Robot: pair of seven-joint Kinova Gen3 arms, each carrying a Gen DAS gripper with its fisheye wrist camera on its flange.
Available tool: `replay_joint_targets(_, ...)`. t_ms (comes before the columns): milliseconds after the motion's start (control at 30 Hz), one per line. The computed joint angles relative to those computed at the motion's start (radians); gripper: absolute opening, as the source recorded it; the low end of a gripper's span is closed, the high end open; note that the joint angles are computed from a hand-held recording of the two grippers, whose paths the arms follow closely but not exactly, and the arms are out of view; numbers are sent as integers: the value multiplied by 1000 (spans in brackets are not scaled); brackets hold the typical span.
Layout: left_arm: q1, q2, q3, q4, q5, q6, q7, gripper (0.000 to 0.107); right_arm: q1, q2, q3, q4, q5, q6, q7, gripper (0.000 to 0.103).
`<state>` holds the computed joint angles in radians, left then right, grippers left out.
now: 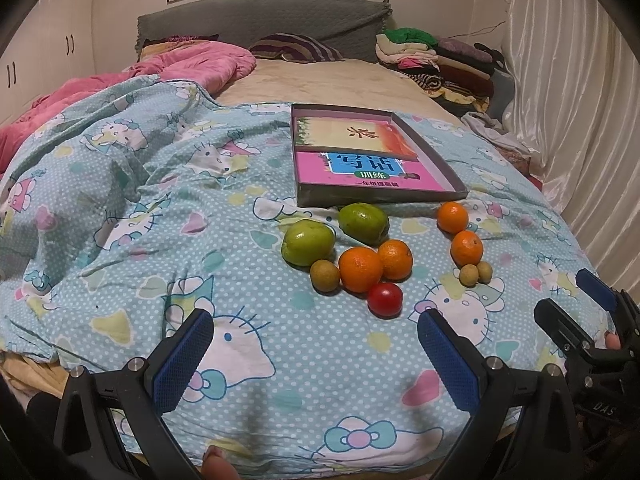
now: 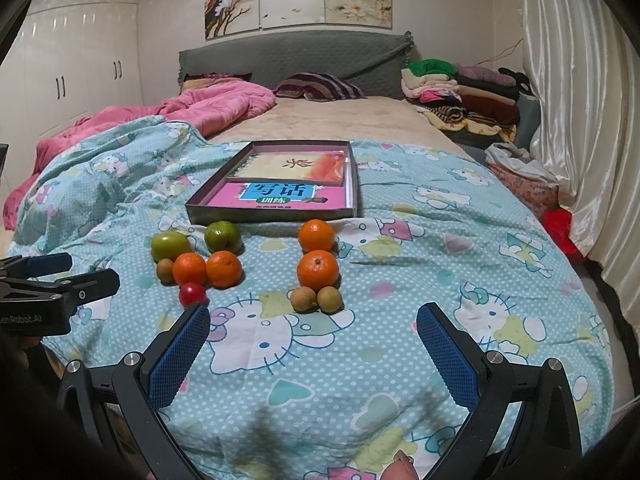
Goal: Organize fruits
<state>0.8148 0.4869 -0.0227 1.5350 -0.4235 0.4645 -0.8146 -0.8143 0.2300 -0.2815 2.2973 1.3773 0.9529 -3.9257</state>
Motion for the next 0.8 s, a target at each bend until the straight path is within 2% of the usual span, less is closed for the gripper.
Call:
replay_joint_targets(267, -13, 3, 10, 2, 14, -8, -18, 103, 0, 2, 1, -6, 2, 0, 5, 103)
replay_joint_targets(433, -53, 15, 29, -14, 45, -5, -61, 103, 11, 12, 6, -11, 26, -26, 12, 103)
replay_joint_targets(533, -89, 34, 45, -43, 72, 14, -106, 103, 30, 22, 12, -14, 69, -64, 13, 103)
replay_joint_targets(633, -161, 64, 98, -93, 135, 48, -196, 103, 65, 31, 20, -20, 124, -129, 18, 103)
replay_joint_targets(800, -205, 108, 114, -163, 197, 92, -304, 103, 122, 81, 29, -71, 188, -232, 93, 103)
